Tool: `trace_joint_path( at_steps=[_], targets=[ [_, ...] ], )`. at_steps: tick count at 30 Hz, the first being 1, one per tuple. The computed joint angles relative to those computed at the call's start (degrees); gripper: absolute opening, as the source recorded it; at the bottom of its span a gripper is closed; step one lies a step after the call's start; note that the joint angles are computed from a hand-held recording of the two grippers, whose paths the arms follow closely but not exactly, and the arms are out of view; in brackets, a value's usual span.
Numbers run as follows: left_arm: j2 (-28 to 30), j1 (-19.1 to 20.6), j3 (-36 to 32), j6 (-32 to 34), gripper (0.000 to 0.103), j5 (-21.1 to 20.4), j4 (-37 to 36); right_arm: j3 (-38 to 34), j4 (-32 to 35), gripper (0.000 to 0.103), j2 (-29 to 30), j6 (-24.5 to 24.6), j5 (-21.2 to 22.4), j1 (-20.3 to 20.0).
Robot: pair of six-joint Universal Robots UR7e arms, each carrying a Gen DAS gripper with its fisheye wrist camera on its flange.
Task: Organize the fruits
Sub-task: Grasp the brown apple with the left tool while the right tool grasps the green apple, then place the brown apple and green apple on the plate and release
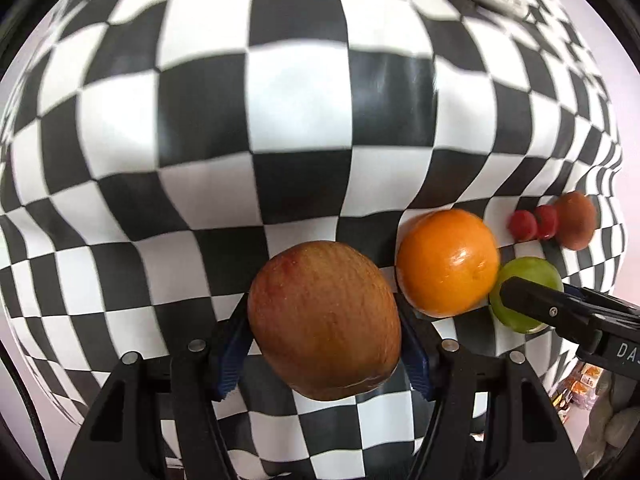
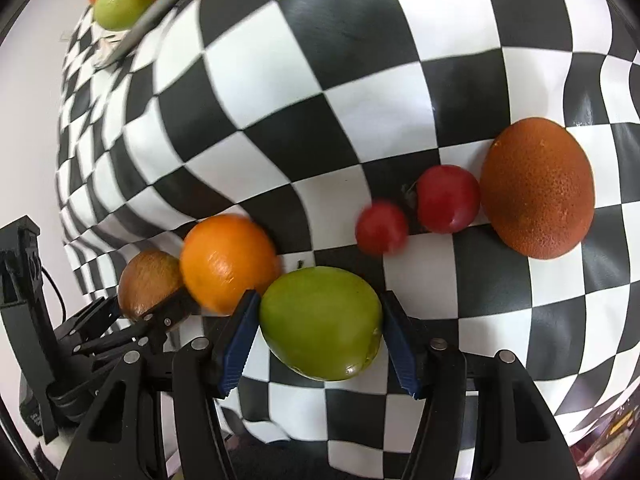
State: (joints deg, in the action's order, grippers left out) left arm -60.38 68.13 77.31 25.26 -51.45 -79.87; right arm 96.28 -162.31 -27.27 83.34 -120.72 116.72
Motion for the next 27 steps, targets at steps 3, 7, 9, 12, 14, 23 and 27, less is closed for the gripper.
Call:
trace_joint_path(
  at_steps=[3,7,9,12,14,23,27],
  targets=[
    [1.5,-0.3,-3.8,-0.1,0.063,-2.7,2.2,0.4,-1.5,0.063,-0.8,-0.4,-0.6,0.8],
    [1.6,-1.5,-6.2,-0.4,0.063,-6.3,4.3,1.3,-3.4,0.063,-2.4,-0.9,-1.9,1.7],
    [2.0,-2.5,-8.2,-0.2,0.063,-8.8,5.0,1.5,-4.5,0.063,-3.2,-1.4,-2.8,2.2],
    [2.6,-4.1,-10.7,-0.6,0.063,-12.7,5.9,2.4,-7.2,0.063,-4.9,-2.3,-4.2,2.6],
    [5.3,-5.5,-15.2,-0.6,0.063,-15.4,6.7,3.1,-9.0,0.063,-6.6,-3.2,-5.7,2.7],
    [21.7,-10.9,-36.1,3.5,0.063,-15.8,4.9,3.8,-10.0,0.063,-15.1,-8.6,-16.5,0.3],
    [28.5,-11.7,-42.9,5.7,0.063,-11.3,4.3,2.8,-7.1,0.063,-17.5,-10.1,-18.2,-3.2]
  ],
)
